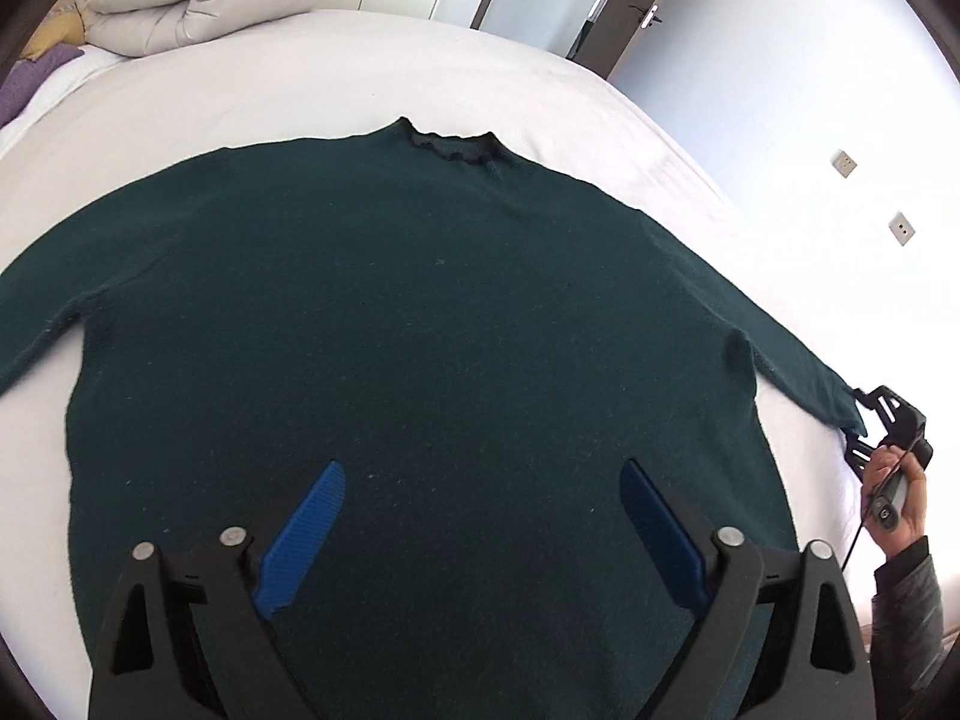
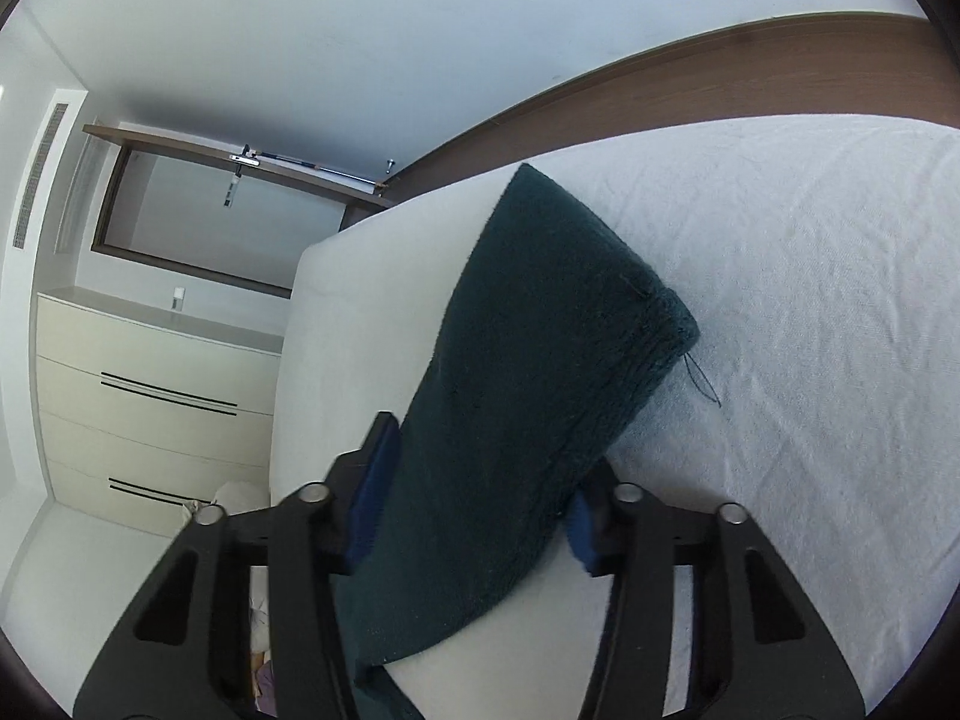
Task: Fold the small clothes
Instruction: 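Grasp the sweater sleeve cuff with the right gripper and lift it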
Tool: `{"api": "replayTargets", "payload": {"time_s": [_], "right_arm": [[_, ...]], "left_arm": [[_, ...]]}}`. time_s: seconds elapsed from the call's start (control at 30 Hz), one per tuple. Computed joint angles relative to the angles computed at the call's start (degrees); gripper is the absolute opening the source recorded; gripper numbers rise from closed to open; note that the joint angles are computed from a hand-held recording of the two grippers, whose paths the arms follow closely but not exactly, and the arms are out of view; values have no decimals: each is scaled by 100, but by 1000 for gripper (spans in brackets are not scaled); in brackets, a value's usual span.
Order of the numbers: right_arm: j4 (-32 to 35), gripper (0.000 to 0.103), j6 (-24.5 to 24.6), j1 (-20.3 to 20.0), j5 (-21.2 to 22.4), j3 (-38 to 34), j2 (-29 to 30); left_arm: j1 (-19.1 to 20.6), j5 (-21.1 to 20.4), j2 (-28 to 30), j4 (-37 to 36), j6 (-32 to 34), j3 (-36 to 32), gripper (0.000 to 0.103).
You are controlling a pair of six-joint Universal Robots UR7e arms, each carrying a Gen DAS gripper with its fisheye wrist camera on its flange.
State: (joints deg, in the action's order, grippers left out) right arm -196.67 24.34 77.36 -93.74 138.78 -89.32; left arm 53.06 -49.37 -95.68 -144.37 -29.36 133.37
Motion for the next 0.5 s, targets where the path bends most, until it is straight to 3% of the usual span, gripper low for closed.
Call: {"api": "replayTargets", "payload": {"time_s": [0.1,0.17,0.27,0.37,0.43,0.5], "right_arm": [[84,17,-133,220,-441,-249,203],[66,9,-368,560,-1030,-441,413],[266,8,-862,1333,-2035,-1029,899],[808,7,-1783,2347,-2863,-1958,1692],[1108,6,-2834,3059,-3256,-2582,2439],[1322,6,-3827,3657,-3376,-3025,3178]], "left_arm": [[277,-429,197,-160,207,-230,72],[399,-619,276,-303,340,-345,72],[514,-829,345,-553,555,-479,72],[689,-1051,437,-927,705,-632,75],[882,-1344,488,-1269,697,-713,82],[1106,-1775,541,-1675,616,-739,86]]}}
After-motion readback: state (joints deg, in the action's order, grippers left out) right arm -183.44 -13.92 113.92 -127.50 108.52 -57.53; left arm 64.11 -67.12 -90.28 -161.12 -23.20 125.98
